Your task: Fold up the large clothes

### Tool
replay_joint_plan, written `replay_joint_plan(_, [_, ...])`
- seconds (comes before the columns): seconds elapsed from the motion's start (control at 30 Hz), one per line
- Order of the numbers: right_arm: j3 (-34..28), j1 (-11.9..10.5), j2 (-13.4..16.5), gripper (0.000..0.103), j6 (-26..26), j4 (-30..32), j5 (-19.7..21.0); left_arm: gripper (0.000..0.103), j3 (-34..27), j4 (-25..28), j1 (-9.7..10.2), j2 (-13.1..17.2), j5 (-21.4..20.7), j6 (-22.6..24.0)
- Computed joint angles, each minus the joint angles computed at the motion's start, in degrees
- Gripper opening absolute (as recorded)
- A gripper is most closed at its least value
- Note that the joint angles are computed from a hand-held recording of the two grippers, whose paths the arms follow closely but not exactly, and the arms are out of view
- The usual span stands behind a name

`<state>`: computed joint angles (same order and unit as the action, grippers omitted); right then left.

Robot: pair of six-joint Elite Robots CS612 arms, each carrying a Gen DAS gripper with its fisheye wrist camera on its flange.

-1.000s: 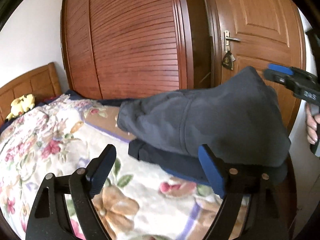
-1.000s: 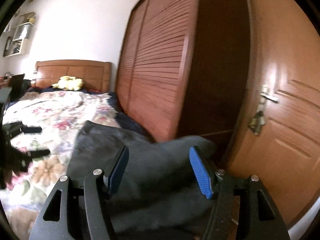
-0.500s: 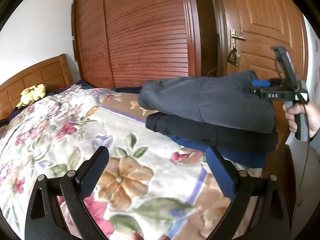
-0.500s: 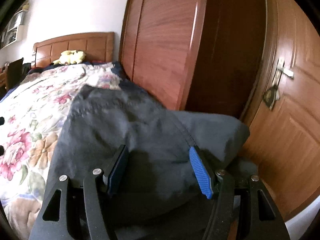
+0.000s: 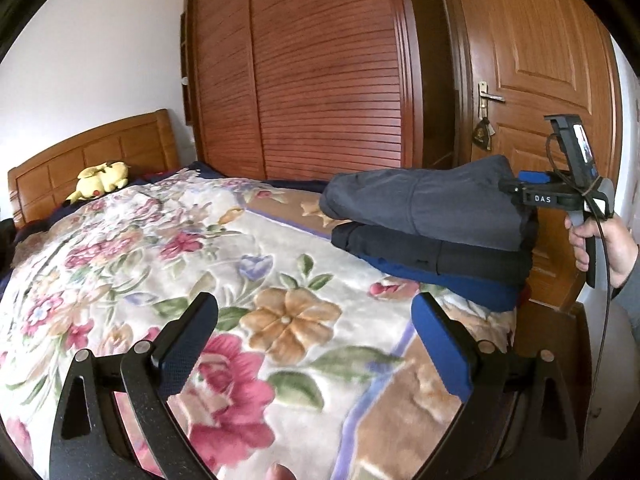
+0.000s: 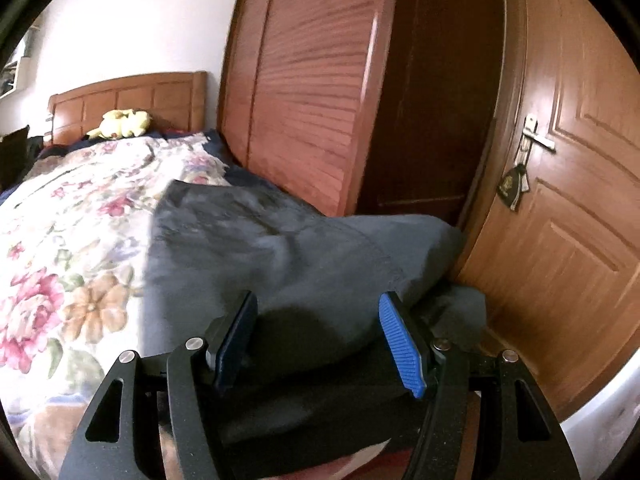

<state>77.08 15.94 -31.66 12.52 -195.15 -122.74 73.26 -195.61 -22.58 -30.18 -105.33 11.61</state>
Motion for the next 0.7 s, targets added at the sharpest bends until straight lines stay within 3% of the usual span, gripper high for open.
replay_joint_plan(0.13, [-0.4, 1.8, 0.4, 0.066, -0.8, -2.3, 2.1, 0.098, 2.9, -2.3, 0.84, -1.2, 0.6, -1.1])
replay_joint_plan(0.33, [-1.8, 4.8, 1.5, 0.076, -3.5, -6.6, 8.7, 0.098, 6.2, -6.0, 2.52, -2.0, 2.9, -3.1])
replay_joint_plan(0.7, [-11.4, 10.0, 8.0, 0.078, -7.4, -7.0, 19.2, 0.098, 8.0, -5.3, 6.02, -1.3, 8.4, -6.4])
